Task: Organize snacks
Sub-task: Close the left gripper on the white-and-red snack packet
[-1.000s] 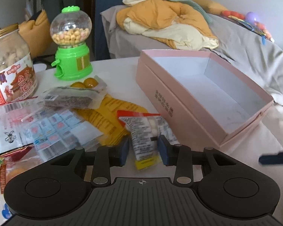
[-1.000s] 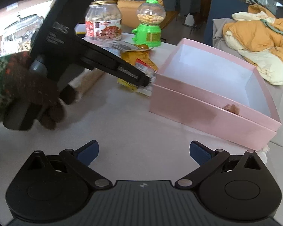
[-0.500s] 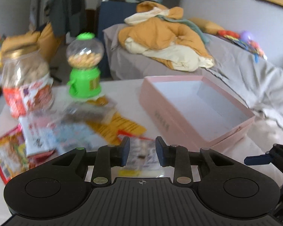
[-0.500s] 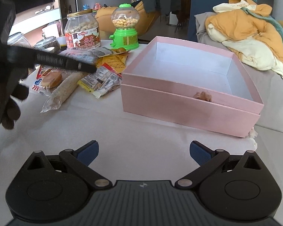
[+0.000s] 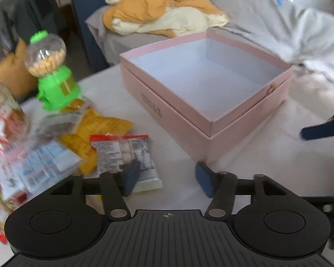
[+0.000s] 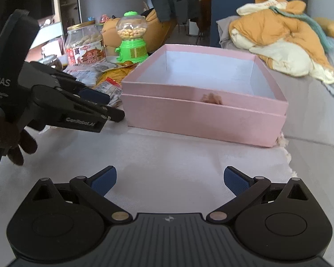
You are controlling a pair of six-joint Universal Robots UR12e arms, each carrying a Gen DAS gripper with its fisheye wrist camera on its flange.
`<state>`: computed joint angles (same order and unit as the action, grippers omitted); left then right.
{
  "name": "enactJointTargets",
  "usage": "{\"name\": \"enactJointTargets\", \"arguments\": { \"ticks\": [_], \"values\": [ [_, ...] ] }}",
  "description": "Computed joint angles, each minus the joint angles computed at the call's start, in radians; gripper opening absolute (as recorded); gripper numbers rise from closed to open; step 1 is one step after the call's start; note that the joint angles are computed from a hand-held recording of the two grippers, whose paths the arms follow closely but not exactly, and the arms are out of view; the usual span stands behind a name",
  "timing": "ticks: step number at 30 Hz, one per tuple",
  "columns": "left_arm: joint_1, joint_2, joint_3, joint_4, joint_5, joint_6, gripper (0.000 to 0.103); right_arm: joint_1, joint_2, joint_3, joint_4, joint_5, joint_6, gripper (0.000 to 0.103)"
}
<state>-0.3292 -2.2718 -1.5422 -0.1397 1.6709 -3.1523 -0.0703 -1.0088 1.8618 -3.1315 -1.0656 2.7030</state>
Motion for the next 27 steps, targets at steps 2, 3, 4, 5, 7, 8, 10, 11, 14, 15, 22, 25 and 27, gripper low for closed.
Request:
{"name": "enactJointTargets", "arguments": {
  "ticks": [2,3,4,5,7,8,10,11,14,15,22,25,27],
  "values": [
    [-0.006,0.007,-0.019,0.05,0.052,-0.006,0.059,-0.004,0.002,-0.002,0.005,0.014,0.009,0.103],
    [-0.017,0.004,-0.023,0.078,0.122,0.006,0.058,-0.005,0.002,0.0,-0.002,0.019,0.014,0.103],
    [-0.027,0.0,-0.018,0.087,0.191,0.015,0.056,-0.008,0.003,0.002,-0.009,0.026,0.021,0.103],
    [-0.031,-0.002,-0.01,0.074,0.219,0.012,0.055,-0.01,0.003,0.003,-0.009,0.031,0.025,0.103],
    [-0.022,-0.002,0.01,-0.002,0.185,-0.024,0.06,-0.016,0.004,0.0,0.008,0.05,0.027,0.103],
    [-0.019,-0.007,0.021,-0.022,0.174,-0.028,0.062,-0.017,0.004,-0.003,0.022,0.058,0.026,0.103],
    [-0.015,-0.021,0.048,-0.06,0.158,-0.037,0.064,-0.017,0.005,-0.007,0.037,0.06,0.03,0.103],
    [-0.014,-0.029,0.061,-0.073,0.158,-0.049,0.07,-0.018,0.004,-0.007,0.038,0.062,0.034,0.103],
    [-0.002,-0.045,0.078,-0.065,0.129,-0.083,0.072,-0.019,0.004,-0.002,0.029,0.066,0.045,0.103],
    [0.002,-0.048,0.081,-0.059,0.115,-0.091,0.072,-0.019,0.004,-0.002,0.028,0.067,0.046,0.103],
    [0.037,0.004,-0.037,0.138,0.005,-0.244,0.061,-0.015,0.003,-0.005,0.038,0.052,0.041,0.103],
    [0.039,0.064,-0.14,0.284,0.023,-0.321,0.061,-0.003,0.0,-0.006,0.037,0.029,0.017,0.103],
    [0.028,0.104,-0.195,0.334,0.09,-0.337,0.061,0.005,-0.006,-0.009,0.06,0.031,-0.001,0.103]
  ]
}}
